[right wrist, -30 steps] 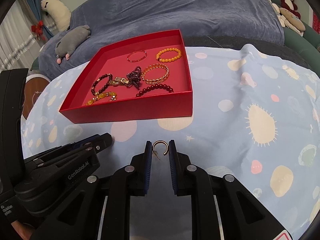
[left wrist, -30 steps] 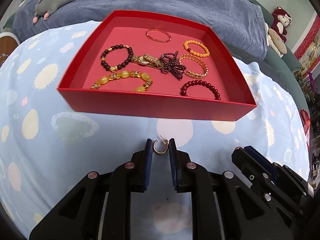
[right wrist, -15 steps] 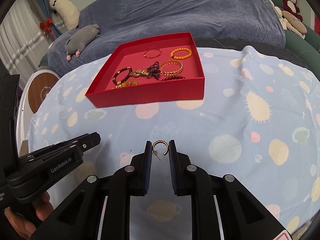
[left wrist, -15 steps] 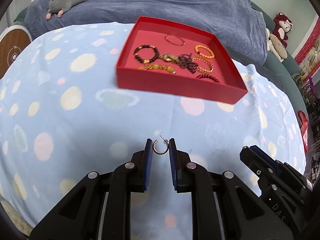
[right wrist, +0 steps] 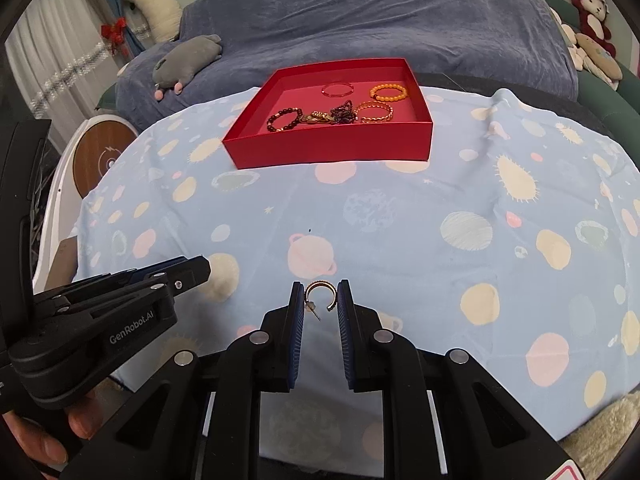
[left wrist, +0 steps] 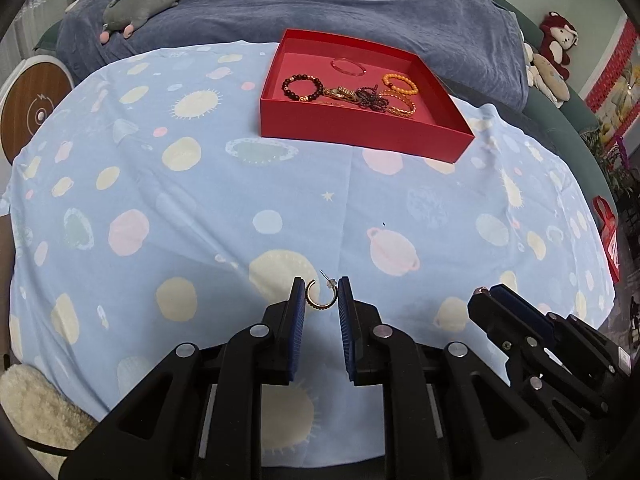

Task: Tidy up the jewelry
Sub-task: 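Carry the hoop earrings with the right gripper over the red box and lower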

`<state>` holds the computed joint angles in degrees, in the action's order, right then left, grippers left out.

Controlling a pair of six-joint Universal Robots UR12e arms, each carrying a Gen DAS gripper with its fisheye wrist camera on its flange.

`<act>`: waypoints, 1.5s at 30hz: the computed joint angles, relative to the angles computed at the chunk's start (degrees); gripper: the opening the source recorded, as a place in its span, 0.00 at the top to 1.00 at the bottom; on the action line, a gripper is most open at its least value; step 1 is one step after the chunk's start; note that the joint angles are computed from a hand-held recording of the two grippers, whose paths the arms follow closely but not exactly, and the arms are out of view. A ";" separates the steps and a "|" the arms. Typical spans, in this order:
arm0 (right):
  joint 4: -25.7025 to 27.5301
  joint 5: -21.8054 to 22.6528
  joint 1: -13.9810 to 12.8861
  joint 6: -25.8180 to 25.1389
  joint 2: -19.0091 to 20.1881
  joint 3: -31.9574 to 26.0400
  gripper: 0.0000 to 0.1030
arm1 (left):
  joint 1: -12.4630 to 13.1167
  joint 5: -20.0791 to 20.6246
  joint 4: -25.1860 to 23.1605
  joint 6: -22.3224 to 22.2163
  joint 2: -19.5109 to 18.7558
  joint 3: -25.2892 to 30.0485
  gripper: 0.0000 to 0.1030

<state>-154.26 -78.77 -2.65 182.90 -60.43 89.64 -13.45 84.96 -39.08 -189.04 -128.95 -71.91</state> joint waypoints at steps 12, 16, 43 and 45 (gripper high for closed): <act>-0.81 0.62 0.41 -0.57 -1.29 0.86 0.85 | -0.42 0.48 0.96 1.38 2.09 -1.97 0.84; -0.08 1.01 0.35 -0.90 -0.79 -0.12 0.85 | -0.51 0.49 0.01 1.41 1.53 -0.78 0.84; 6.55 1.54 -1.19 1.21 13.65 -25.06 0.85 | -0.13 -0.62 -13.77 0.56 -17.27 34.10 0.84; 7.51 1.57 -1.30 1.42 15.20 -27.73 0.85 | -0.04 -0.67 -15.84 0.33 -19.96 39.08 0.84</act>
